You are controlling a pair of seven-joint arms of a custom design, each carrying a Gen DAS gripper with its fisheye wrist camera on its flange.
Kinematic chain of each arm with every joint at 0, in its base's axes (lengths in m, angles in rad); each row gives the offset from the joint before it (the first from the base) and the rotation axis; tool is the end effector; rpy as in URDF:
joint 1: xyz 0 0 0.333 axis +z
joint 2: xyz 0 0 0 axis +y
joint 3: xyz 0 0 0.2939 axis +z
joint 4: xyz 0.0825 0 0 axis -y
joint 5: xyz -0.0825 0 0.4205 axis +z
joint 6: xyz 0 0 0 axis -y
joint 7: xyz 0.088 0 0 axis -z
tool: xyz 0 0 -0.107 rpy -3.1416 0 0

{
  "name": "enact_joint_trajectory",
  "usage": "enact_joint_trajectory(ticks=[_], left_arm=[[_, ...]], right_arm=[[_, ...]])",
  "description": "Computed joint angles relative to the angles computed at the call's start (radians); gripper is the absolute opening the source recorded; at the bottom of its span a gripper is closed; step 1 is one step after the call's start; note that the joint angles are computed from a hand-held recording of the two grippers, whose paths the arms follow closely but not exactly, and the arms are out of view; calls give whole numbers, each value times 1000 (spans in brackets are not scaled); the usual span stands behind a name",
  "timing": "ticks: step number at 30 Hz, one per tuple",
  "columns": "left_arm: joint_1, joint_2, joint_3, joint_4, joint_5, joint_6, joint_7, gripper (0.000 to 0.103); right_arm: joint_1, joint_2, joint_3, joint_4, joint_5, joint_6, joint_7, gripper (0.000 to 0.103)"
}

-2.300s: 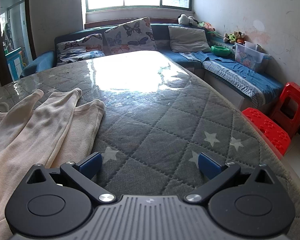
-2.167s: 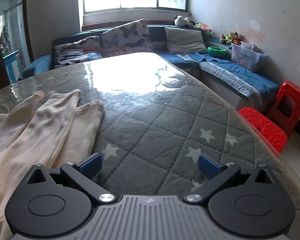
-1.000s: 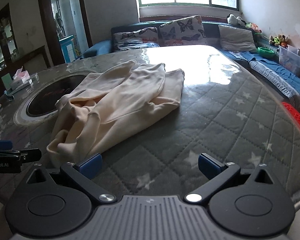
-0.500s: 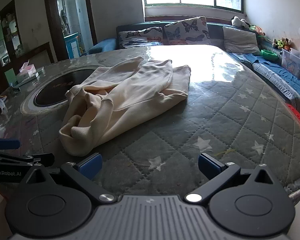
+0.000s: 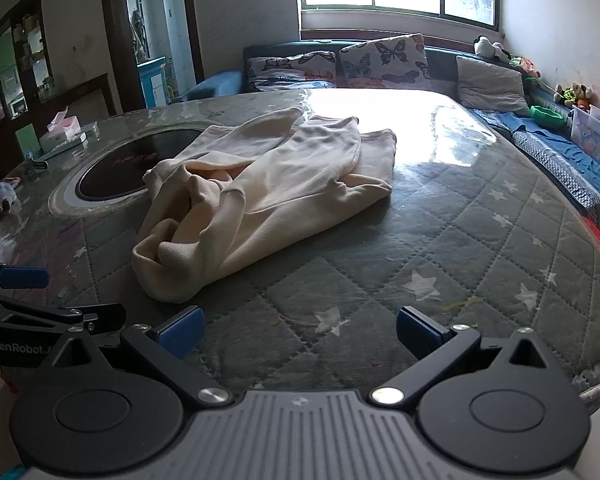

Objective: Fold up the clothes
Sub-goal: 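Move both tools toward the crumpled cream sweatshirt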

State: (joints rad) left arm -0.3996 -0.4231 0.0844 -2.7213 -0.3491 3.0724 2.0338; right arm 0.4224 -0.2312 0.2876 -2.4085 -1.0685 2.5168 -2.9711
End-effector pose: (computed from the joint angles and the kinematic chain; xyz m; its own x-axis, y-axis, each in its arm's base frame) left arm 0.4439 -0.1170 0.3967 -0.4084 -0.9123 -0.0291 -0.6414 0.3095 -0.7020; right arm 0.3911 0.3459 0.3854 -0.1907 -0.9797 -0.0622 -0.6437 0.1727 -0.7456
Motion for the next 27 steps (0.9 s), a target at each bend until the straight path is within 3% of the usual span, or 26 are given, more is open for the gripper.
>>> enact_joint_trajectory(ticks=[27], left_arm=[[27,13,-32,24,-9,-33,-3,103]], right_arm=[[2,19,-10,20,16,9,-43,103]])
